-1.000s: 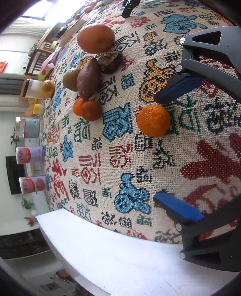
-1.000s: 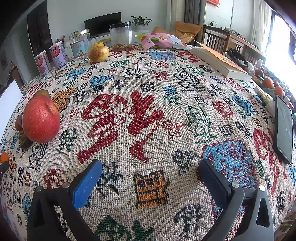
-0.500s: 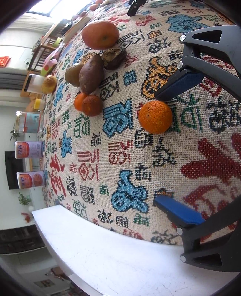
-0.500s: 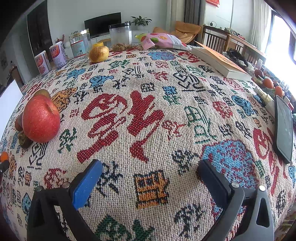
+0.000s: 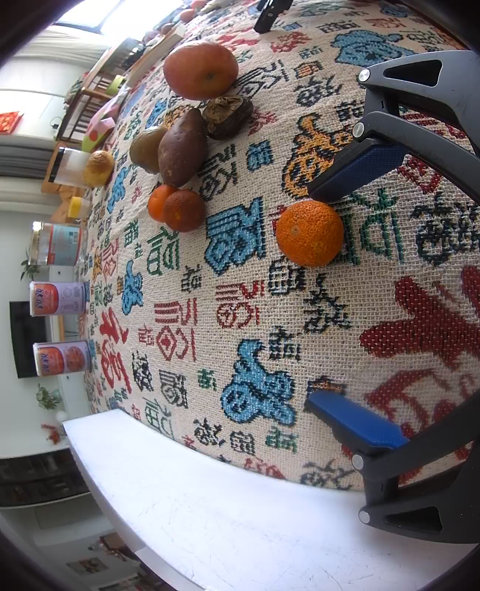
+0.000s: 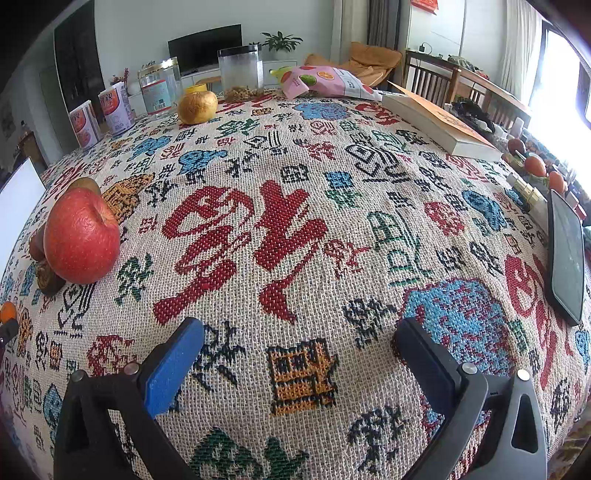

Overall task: Organize fruits
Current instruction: 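Move the left tool to the tangerine while the right tool nears the wrinkled apple, then grasp the wrinkled yellow apple with the right tool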

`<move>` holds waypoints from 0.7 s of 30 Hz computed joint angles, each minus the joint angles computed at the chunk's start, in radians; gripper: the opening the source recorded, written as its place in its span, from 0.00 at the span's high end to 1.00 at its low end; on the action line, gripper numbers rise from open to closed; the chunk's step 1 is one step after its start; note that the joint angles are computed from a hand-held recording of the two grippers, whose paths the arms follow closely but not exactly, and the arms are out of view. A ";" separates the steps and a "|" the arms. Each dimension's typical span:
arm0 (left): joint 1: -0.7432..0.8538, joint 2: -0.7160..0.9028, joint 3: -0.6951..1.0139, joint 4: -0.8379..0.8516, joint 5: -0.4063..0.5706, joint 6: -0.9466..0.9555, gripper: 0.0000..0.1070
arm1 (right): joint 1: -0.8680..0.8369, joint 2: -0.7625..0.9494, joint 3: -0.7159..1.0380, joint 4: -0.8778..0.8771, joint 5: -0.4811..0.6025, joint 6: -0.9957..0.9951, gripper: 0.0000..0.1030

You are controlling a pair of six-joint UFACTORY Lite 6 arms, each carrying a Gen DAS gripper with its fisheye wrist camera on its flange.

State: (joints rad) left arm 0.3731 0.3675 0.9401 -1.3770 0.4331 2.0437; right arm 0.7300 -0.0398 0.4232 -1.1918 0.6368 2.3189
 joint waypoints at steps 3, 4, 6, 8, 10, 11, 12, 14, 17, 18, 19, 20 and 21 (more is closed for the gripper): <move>0.000 0.000 0.000 -0.001 0.000 0.001 0.04 | 0.000 0.000 0.000 -0.001 0.000 0.001 0.00; 0.000 0.000 0.000 -0.001 0.000 0.001 0.04 | -0.001 -0.001 -0.001 -0.001 0.000 0.000 0.00; 0.000 0.000 0.000 -0.001 0.000 0.001 0.04 | -0.001 0.000 -0.001 -0.001 0.000 0.000 0.00; 0.000 0.000 0.000 -0.001 0.000 0.001 0.04 | -0.001 0.000 0.000 -0.001 0.000 0.000 0.00; 0.000 0.000 -0.001 -0.002 0.000 0.002 0.04 | -0.006 -0.008 -0.005 -0.002 -0.009 -0.005 0.00; 0.000 0.000 -0.001 -0.002 0.000 0.002 0.04 | -0.020 -0.030 -0.015 -0.012 -0.028 -0.018 0.00; 0.000 0.000 -0.001 -0.002 0.000 0.002 0.04 | -0.037 -0.065 -0.031 -0.034 -0.044 -0.021 0.00; 0.000 0.001 0.000 -0.003 0.000 0.003 0.04 | -0.091 -0.144 -0.041 -0.093 -0.051 -0.043 0.00; 0.000 0.002 0.001 -0.002 0.001 0.001 0.04 | -0.284 -0.112 0.102 -0.162 -0.151 -0.221 0.00; 0.000 0.001 0.000 -0.002 0.000 0.002 0.04 | -0.358 -0.055 0.182 -0.179 -0.213 -0.288 0.00; 0.000 0.001 0.000 -0.002 0.000 0.002 0.04 | -0.425 0.022 0.280 -0.182 -0.276 -0.360 0.00; 0.000 0.002 0.001 -0.002 0.000 0.002 0.04 | -0.474 0.104 0.378 -0.174 -0.322 -0.426 0.00; 0.000 0.002 0.001 -0.003 0.000 0.002 0.04 | -0.513 0.189 0.478 -0.147 -0.357 -0.502 0.00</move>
State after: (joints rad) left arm 0.3729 0.3693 0.9408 -1.3797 0.4329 2.0457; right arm 0.2167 0.1489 0.9014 -1.3389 0.2793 1.8174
